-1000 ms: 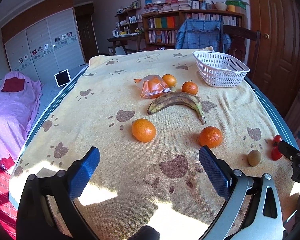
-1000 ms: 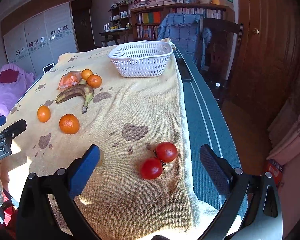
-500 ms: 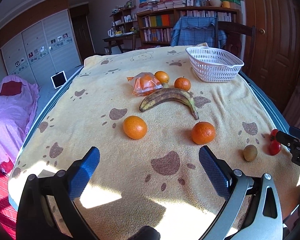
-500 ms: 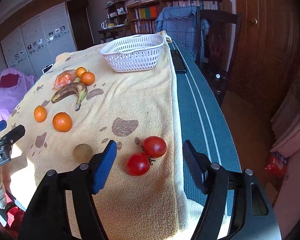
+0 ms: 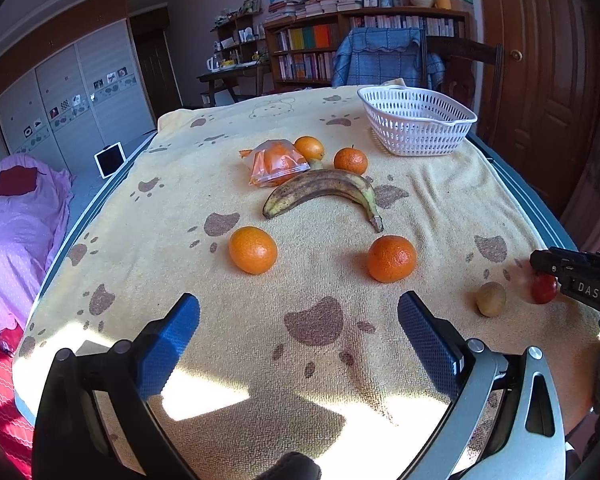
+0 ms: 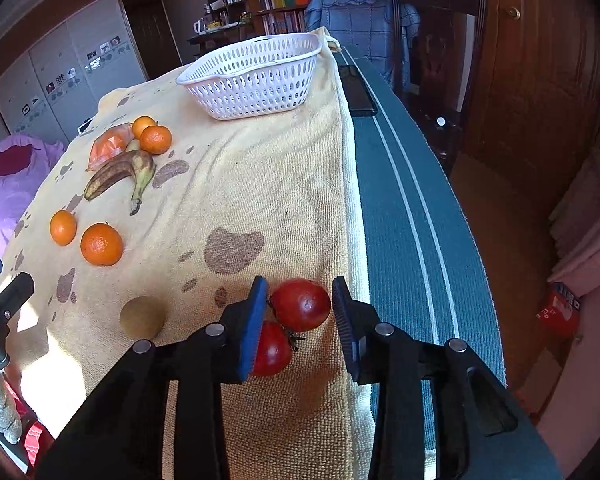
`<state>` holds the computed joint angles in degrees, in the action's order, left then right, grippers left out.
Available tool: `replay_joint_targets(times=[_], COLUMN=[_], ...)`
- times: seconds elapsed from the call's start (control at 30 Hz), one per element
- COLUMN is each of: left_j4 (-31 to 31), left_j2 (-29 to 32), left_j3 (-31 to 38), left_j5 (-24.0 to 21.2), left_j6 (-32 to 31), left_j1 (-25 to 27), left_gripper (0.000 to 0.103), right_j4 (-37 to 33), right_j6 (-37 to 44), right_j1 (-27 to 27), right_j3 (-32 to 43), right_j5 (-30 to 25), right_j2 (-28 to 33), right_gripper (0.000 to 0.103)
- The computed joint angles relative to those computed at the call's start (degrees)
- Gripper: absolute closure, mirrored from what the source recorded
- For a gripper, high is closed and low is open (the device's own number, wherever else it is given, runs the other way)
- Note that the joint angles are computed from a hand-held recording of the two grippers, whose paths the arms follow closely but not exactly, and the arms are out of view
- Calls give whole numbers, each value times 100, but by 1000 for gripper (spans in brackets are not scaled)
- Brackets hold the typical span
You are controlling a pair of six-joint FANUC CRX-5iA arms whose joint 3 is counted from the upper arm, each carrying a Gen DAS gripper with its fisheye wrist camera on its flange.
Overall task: Organize fruits
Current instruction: 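Grasp a red cherry tomato with the right gripper, then lift the tomato with the right gripper while the left gripper grasps the other red tomato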
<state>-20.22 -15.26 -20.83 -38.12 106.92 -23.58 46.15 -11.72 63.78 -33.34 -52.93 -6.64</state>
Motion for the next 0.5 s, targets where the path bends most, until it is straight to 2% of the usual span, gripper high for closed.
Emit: replay_joint_targets(times=[0.17,0.33,0.43,0.5], left_j4=[36,58,545,1168], left_j2=[34,77,116,135], left_j3=[28,107,59,-89], left_j5=[31,44,225,459], left_j6=[-111,-195,-717,-1363], left_j1=[-106,-253,-255,-201], left_gripper=[5,5,5,5], right_j4=[131,363,447,469], right_j6=[-166,-418,-557,-643], right_j1=[38,143,204,223], right_j3=[-98,-186,-246,-312], right_j5=[25,-215,-434,-501], right_j2=[-103,-301,-410,-493], right_gripper=[71,72,71,72])
